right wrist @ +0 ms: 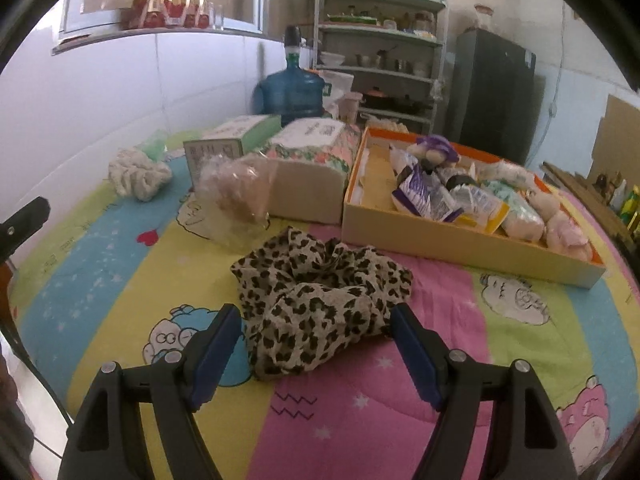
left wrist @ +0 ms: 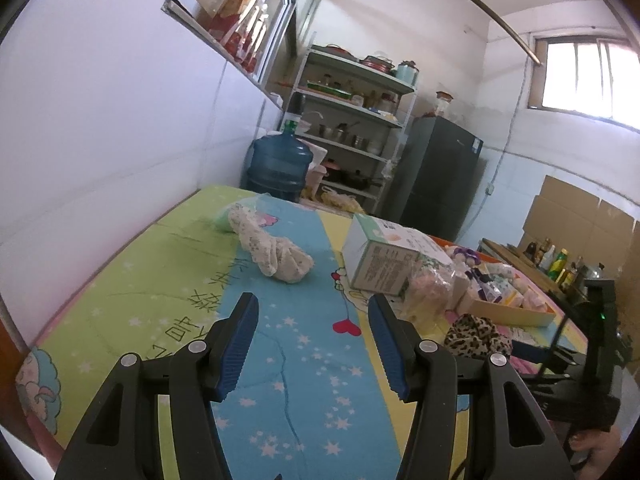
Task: Organize soft objects
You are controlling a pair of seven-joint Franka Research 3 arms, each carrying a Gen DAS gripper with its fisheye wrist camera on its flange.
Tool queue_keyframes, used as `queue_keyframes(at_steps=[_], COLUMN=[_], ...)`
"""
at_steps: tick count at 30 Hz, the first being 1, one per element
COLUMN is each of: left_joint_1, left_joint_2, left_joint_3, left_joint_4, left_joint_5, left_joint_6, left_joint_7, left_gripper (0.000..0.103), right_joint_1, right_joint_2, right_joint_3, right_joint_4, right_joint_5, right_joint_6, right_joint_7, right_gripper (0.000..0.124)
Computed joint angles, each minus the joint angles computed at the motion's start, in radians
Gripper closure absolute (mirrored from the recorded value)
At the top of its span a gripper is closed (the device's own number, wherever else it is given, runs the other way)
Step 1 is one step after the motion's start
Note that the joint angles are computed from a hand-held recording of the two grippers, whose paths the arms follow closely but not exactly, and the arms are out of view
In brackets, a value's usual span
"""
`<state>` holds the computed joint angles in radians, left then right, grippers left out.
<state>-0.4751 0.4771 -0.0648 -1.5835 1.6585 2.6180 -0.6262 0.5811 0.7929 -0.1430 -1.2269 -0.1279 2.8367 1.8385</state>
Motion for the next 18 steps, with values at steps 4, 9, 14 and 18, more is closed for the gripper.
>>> queue_keyframes(at_steps=[4, 9, 14, 18], left_joint_1=[0.005, 0.004, 0.006, 0.053], left_joint_2=[0.023, 0.071, 0.131, 0.243], left_joint_3=[0.0, 0.014, 0.03, -0.029], left_joint_4=[0.033, 0.101, 0.182, 0.331], left_joint_5=[-0.021, -0.088, -0.204, -0.404], left_joint_6=[0.024, 0.074, 0.142, 0.23], left_joint_7=[0.042, 0.147, 0.268, 0.574], left_gripper=[0.044, 0.044, 0.044, 0.044], right_joint_1=[-0.014, -0.046, -0.097, -0.142], right_joint_2=[0.027, 0.029, 0.017, -0.009], right_joint_3=[0.013, 0.054, 0.125, 0.195], right_joint_4=[0.041, 0.038, 0.009, -0.05], right_joint_5=[0.02, 0.056, 0.133, 0.217], right_joint_6=[-0.02, 0.008, 0.05, 0.111], right_joint_7=[0.004, -0.026, -0.101, -0.189], right_gripper=[0.051, 0.081, 0.101, 0.106])
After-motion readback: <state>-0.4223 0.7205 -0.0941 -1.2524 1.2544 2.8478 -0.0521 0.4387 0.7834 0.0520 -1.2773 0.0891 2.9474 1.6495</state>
